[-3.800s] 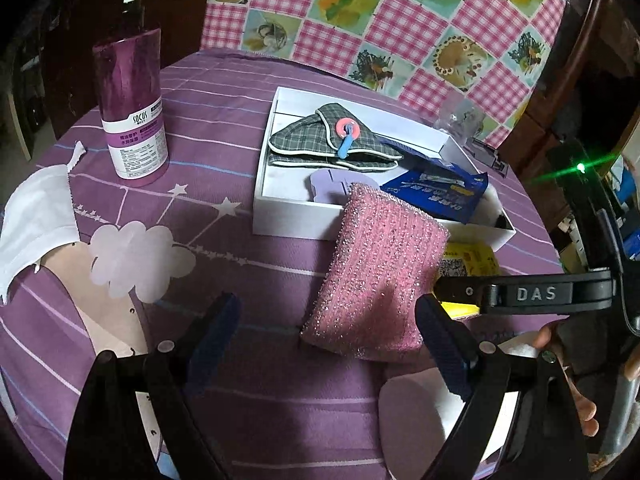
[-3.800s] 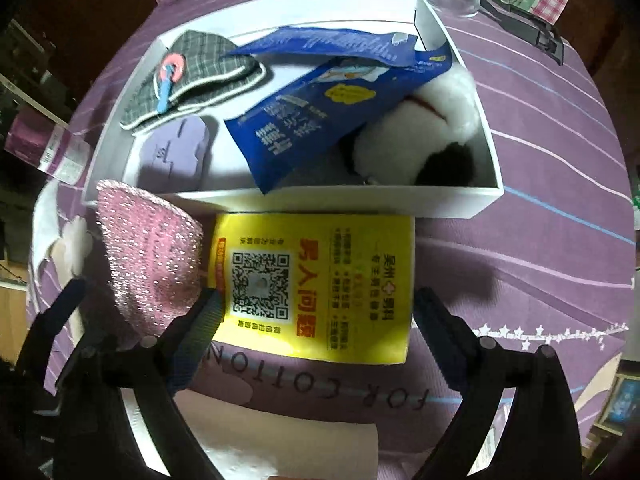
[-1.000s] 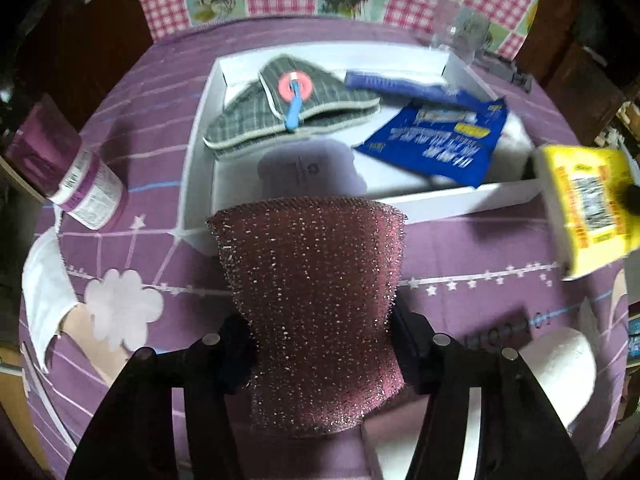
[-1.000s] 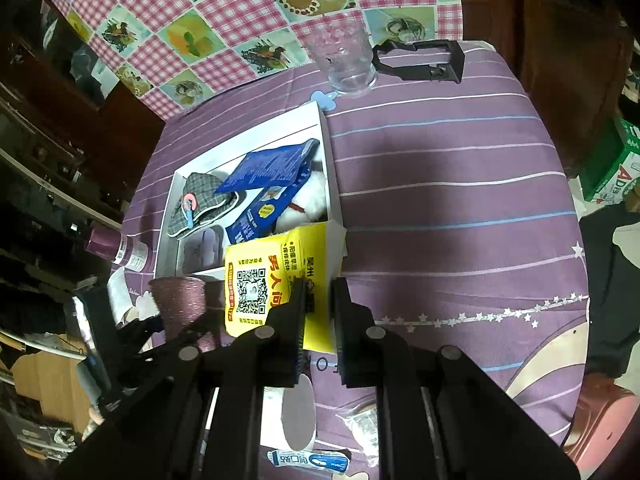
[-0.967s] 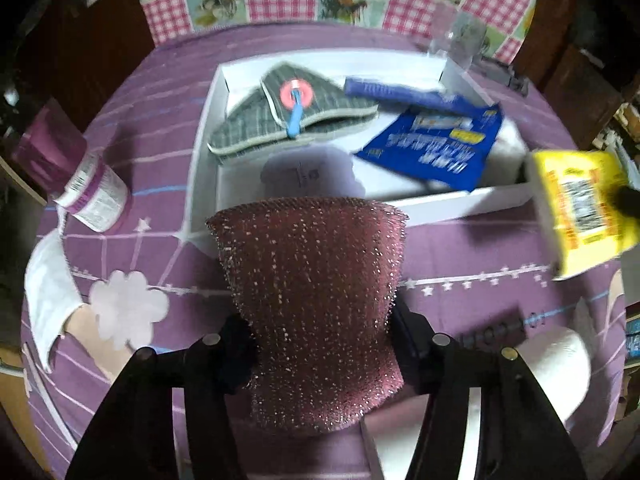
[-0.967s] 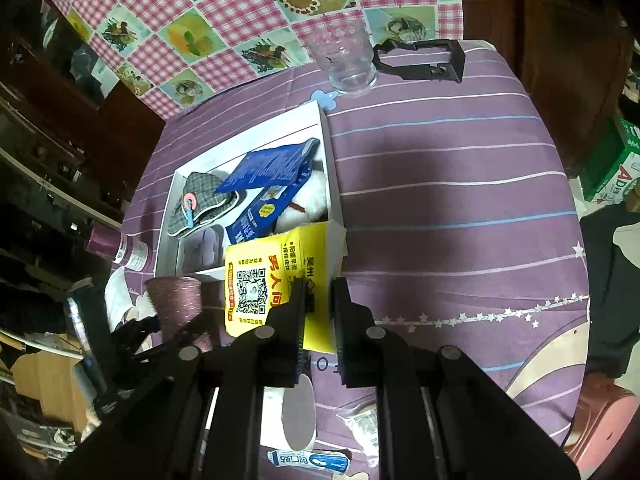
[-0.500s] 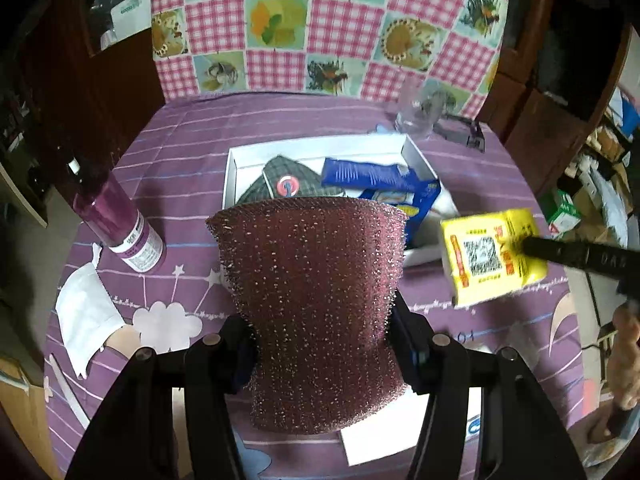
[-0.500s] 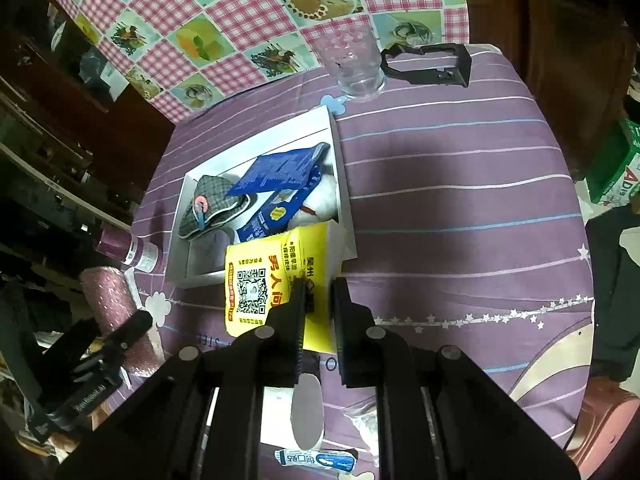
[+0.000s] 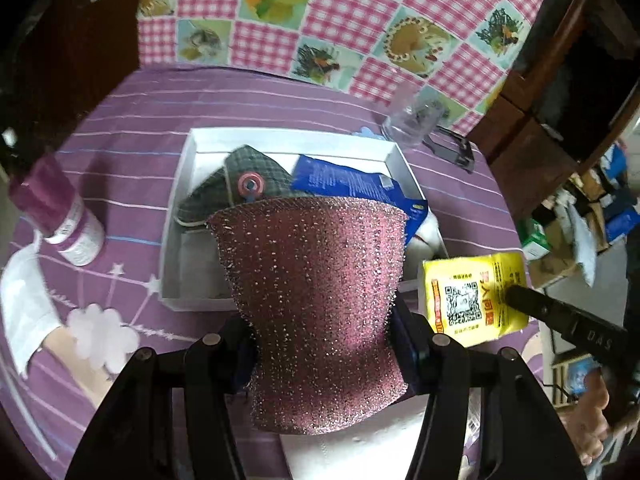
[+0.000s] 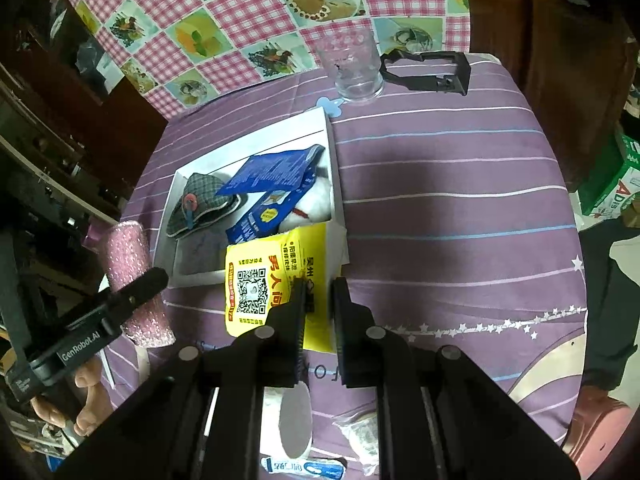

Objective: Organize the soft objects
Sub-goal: 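Carry the yellow box into the tray with the right tool while the left carries the sponge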

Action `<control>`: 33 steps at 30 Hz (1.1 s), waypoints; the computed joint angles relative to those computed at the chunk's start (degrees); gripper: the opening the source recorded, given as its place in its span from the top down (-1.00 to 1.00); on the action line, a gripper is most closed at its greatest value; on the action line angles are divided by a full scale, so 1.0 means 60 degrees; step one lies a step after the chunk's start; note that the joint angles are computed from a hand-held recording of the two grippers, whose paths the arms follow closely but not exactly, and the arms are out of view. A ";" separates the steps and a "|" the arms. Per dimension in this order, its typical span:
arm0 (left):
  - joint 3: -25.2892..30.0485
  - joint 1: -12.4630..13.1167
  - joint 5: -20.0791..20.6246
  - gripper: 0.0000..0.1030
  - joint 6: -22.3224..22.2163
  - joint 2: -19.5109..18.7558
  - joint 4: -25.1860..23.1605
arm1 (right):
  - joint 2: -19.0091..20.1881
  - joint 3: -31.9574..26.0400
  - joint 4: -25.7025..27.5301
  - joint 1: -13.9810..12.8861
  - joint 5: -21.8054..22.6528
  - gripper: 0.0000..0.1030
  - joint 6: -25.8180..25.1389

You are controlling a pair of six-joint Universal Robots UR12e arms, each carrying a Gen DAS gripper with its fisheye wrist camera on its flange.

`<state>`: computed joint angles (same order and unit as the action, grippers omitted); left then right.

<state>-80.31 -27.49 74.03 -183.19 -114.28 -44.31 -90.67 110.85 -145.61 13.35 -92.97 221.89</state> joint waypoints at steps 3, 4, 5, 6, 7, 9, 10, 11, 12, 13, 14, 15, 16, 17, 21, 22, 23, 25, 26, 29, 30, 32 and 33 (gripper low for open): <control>0.0127 0.0190 -0.0661 -0.10 -0.0013 -0.0123 -0.0439 | 0.0129 -0.0126 0.0208 0.0097 -0.0323 0.72 0.0077; 0.0156 0.0247 -0.0833 -0.10 0.0058 -0.0149 -0.0530 | 0.0153 -0.0149 0.0216 0.0107 -0.0333 0.72 0.0086; 0.0190 0.0287 -0.0928 -0.10 0.0164 -0.0168 -0.0629 | 0.0174 -0.0166 0.0186 0.0123 -0.0327 0.72 0.0076; 0.0205 0.0341 -0.1046 -0.10 0.0269 -0.0178 -0.0649 | 0.0175 -0.0176 0.0130 0.0143 -0.0321 0.72 0.0065; 0.0169 0.0424 -0.1252 -0.10 0.0206 -0.0174 -0.0519 | 0.0163 -0.0186 0.0083 0.0176 -0.0374 0.72 0.0061; 0.0095 0.0557 -0.1534 -0.10 0.0061 -0.0170 -0.0273 | 0.0117 -0.0222 -0.0004 0.0317 -0.0767 0.72 0.0100; 0.0060 0.0602 -0.1539 -0.10 0.0027 -0.0167 -0.0119 | 0.0108 -0.0245 -0.0053 0.0387 -0.1000 0.72 0.0137; 0.0002 0.0635 -0.1536 -0.10 -0.0048 -0.0161 0.0124 | 0.0120 -0.0291 -0.0091 0.0449 -0.1225 0.72 0.0161; -0.0059 0.0677 -0.1592 -0.10 -0.0173 -0.0160 0.0387 | 0.0164 -0.0377 -0.0043 0.0471 -0.1333 0.72 0.0145; -0.0070 0.0729 -0.1758 -0.10 -0.0273 -0.0180 0.0496 | 0.0242 -0.0499 0.0063 0.0454 -0.1344 0.72 0.0163; -0.0061 0.0795 -0.2042 -0.10 -0.0383 -0.0211 0.0539 | 0.0319 -0.0609 0.0153 0.0419 -0.1281 0.72 0.0203; -0.0107 0.0850 -0.2261 -0.10 -0.0517 -0.0229 0.0757 | 0.0429 -0.0753 0.0268 0.0360 -0.1155 0.72 0.0249; -0.0175 0.0887 -0.2381 -0.10 -0.0668 -0.0235 0.1063 | 0.0551 -0.0897 0.0364 0.0315 -0.1076 0.72 0.0295; -0.0252 0.0903 -0.2373 -0.10 -0.0847 -0.0239 0.1453 | 0.0683 -0.1033 0.0414 0.0293 -0.1046 0.72 0.0338; -0.0408 0.0801 -0.1581 -0.10 -0.1216 -0.0329 0.2650 | 0.1213 -0.1327 0.0007 0.0307 -0.0909 0.72 0.0394; -0.0380 0.0812 -0.1674 -0.10 -0.1292 -0.0398 0.2718 | 0.1324 -0.1368 -0.0198 0.0281 -0.0839 0.72 0.0415; -0.0350 0.0842 -0.1901 -0.10 -0.1428 -0.0474 0.2717 | 0.1450 -0.1403 -0.0422 0.0255 -0.0731 0.72 0.0464; -0.0287 0.0881 -0.2118 -0.10 -0.1560 -0.0574 0.2587 | 0.1686 -0.1489 -0.0664 0.0207 -0.0561 0.69 0.0694; -0.0266 0.0869 -0.2092 -0.10 -0.1620 -0.0622 0.2598 | 0.1790 -0.1501 -0.0790 0.0185 -0.0514 0.65 0.0885; -0.0271 0.0791 -0.1753 -0.10 -0.1584 -0.0639 0.2558 | 0.1924 -0.1375 -0.1232 0.0133 -0.0341 0.63 0.1131; -0.0288 0.0752 -0.1589 -0.10 -0.1523 -0.0640 0.2583 | 0.1904 -0.1242 -0.1583 0.0117 -0.0290 0.60 0.1160; -0.0278 0.0710 -0.1457 -0.10 -0.1467 -0.0650 0.2582 | 0.1814 -0.0879 -0.2622 0.0076 -0.0172 0.25 0.1249; -0.0277 0.0679 -0.1386 -0.10 -0.1405 -0.0648 0.2566 | 0.1746 -0.0731 -0.3012 0.0075 -0.0253 0.09 0.1416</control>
